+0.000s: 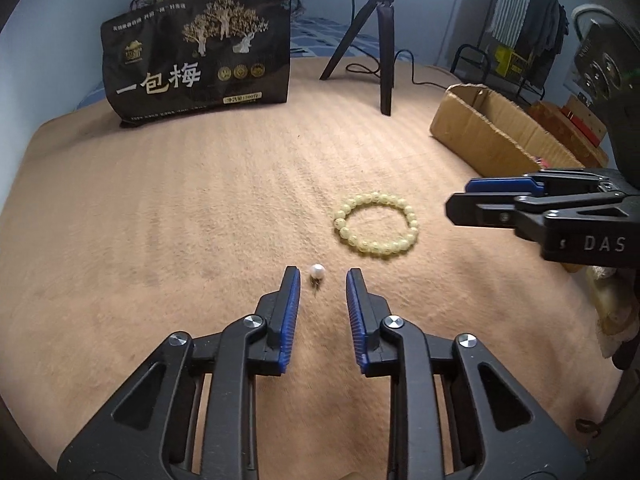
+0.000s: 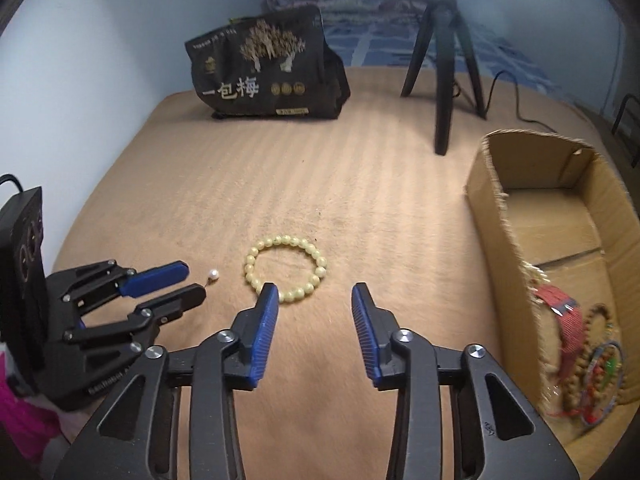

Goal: Organize jewelry
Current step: 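Grasp the single pearl with the left tool while the right tool grasps the yellow bead bracelet, then carry the pearl and bead bracelet over the cardboard box with both tools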

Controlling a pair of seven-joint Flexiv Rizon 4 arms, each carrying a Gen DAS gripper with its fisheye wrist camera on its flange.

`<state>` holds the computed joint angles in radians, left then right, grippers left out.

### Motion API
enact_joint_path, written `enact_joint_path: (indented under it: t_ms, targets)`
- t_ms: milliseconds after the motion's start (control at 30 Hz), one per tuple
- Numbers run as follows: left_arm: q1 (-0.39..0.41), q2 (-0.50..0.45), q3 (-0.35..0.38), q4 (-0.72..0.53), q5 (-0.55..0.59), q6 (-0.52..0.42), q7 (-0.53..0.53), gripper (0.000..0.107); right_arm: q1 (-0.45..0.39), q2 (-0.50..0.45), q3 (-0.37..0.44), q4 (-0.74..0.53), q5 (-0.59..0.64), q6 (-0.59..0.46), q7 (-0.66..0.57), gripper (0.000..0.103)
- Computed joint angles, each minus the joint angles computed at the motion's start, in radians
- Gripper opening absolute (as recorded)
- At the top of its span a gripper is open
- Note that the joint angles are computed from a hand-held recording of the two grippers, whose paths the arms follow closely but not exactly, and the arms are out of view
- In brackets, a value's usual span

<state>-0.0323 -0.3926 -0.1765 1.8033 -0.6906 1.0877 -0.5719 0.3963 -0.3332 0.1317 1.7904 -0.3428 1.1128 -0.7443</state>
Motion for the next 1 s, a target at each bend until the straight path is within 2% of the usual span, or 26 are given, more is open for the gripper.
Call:
enact_joint_path:
  t_ms: [267, 467, 567, 633, 1000]
  targets:
    - [0.002, -0.044, -0.012, -0.032, 0.014, 0.005, 0.001, 0.017, 0.003, -0.093, -0.002, -0.087, 0.028, -0.023, -0.038, 0.034]
    - [0.007, -0.056, -0.02, -0.041, 0.014, 0.009, 0.003, 0.013, 0.021, -0.134, -0.022, -0.13, 0.011, -0.07, -0.042, 0.027]
    - [0.006, -0.056, -0.025, -0.035, 0.011, 0.022, 0.006, 0.008, 0.025, -0.143, -0.03, -0.14, 0.004, -0.076, -0.035, 0.021]
    - [0.007, -0.055, -0.029, -0.028, 0.007, 0.035, 0.014, 0.007, 0.029, -0.145, -0.037, -0.142, -0.008, -0.084, -0.027, 0.01]
    - [0.008, -0.022, -0.034, 0.005, -0.006, 0.064, 0.036, 0.007, 0.035, -0.112, -0.049, -0.105, -0.039, -0.05, 0.017, 0.006]
